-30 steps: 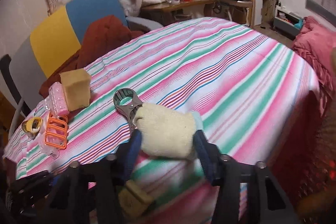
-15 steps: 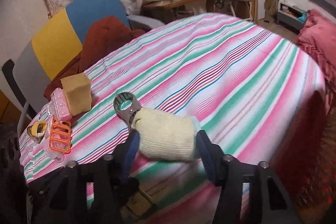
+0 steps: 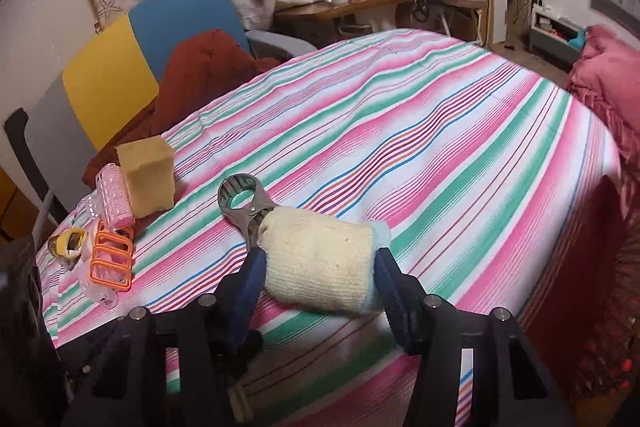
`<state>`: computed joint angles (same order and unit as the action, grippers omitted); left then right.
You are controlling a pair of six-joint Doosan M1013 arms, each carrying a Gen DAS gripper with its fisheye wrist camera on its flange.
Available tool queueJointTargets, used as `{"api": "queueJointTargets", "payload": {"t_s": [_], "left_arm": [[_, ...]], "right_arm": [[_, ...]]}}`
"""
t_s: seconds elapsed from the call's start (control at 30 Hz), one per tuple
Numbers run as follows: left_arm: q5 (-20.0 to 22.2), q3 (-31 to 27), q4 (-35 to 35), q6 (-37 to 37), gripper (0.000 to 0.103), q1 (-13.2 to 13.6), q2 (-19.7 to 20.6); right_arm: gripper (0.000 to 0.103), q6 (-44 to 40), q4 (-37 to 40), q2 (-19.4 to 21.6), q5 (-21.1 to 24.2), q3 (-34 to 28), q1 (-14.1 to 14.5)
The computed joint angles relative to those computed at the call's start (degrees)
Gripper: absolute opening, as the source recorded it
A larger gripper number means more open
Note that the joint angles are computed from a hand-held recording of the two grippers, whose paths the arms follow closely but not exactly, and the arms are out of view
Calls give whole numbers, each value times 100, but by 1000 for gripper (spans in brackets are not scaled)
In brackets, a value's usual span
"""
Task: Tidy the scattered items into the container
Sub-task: 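Grasp the cream sock with the right tool while the left tool grasps the green box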
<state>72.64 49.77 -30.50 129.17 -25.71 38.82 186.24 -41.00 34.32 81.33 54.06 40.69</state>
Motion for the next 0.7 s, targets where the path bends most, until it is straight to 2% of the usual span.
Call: {"api": "queueJointTargets", "payload": {"t_s": [0.1, 0.3, 0.6, 0.7], "left_arm": [[28, -74, -24, -159, 38, 27, 28], [-160, 49, -263, -24, 37, 150, -98], [-305, -90, -533, -57, 37, 428, -158], [-405, -171, -557, -74, 37, 535, -156]], "right_arm": [[56, -158, -240, 128, 339, -269, 76], [56, -597, -688, 407, 755, -887, 221], [56, -1100, -875, 871, 810, -1849, 305], [56, -1403, -899, 1153, 838, -2408, 331]]}}
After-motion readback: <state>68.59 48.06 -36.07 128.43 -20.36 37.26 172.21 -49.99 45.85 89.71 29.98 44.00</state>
